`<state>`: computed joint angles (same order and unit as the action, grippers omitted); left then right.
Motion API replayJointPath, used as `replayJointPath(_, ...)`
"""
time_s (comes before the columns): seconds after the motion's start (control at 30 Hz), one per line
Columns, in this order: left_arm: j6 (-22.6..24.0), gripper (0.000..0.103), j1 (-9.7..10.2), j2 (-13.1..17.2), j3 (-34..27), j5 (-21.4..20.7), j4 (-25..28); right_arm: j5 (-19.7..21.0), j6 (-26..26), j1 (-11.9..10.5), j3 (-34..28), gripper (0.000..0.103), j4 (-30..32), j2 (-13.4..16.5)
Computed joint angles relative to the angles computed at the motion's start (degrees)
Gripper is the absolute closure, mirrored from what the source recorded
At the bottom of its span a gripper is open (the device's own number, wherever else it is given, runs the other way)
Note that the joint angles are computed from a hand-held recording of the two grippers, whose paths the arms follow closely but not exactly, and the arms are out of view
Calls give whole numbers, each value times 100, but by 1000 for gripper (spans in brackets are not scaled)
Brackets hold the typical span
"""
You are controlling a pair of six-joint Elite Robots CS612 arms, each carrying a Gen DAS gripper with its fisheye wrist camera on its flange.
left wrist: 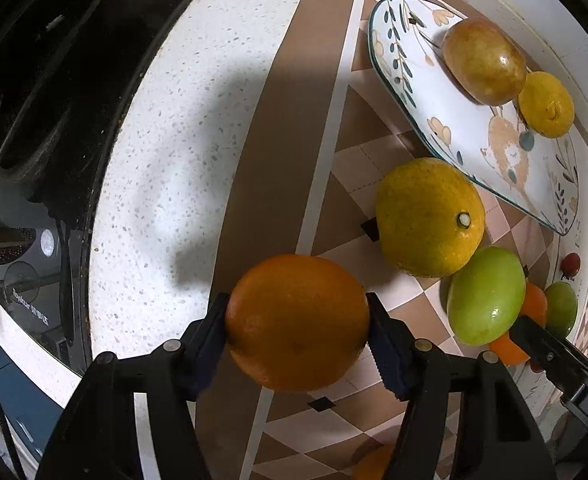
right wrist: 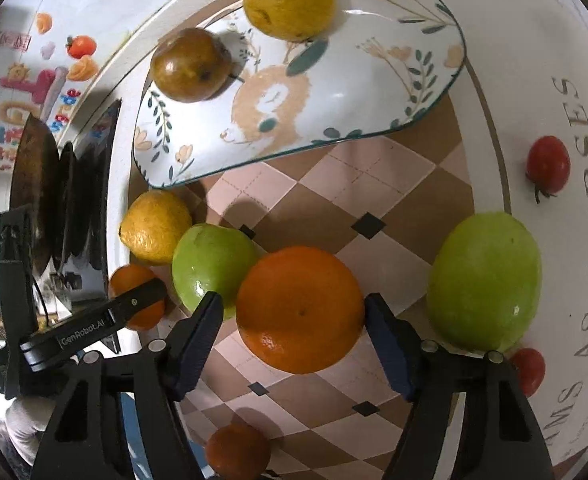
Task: Organize fruits
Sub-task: 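Place an orange on the plate with left tool while right places another orange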
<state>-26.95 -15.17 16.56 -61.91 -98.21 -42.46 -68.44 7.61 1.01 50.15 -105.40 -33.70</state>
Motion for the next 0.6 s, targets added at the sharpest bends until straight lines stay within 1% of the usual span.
replayJointPath(0.1,-55,41,-14,-12,-29,-49,-8,164,18,-30,16,36,56,-6)
replayJointPath(0.23,-59,41,-31,-101,-55,-122,-107,400,108,-107,198,37,-25,-97)
replayJointPath(0.37,-66,41,-19,-303,115,-246,-516,714,257,-180,285,37,-207,-183)
replayJointPath(0.5,-57,41,34,-646,743,-426,-1198,974,468,-246,106,37,-432,-150)
replayJointPath(0.6,19,41,44,-991,1547,-374,-1705,947,544,-270,-254,37,-538,-4)
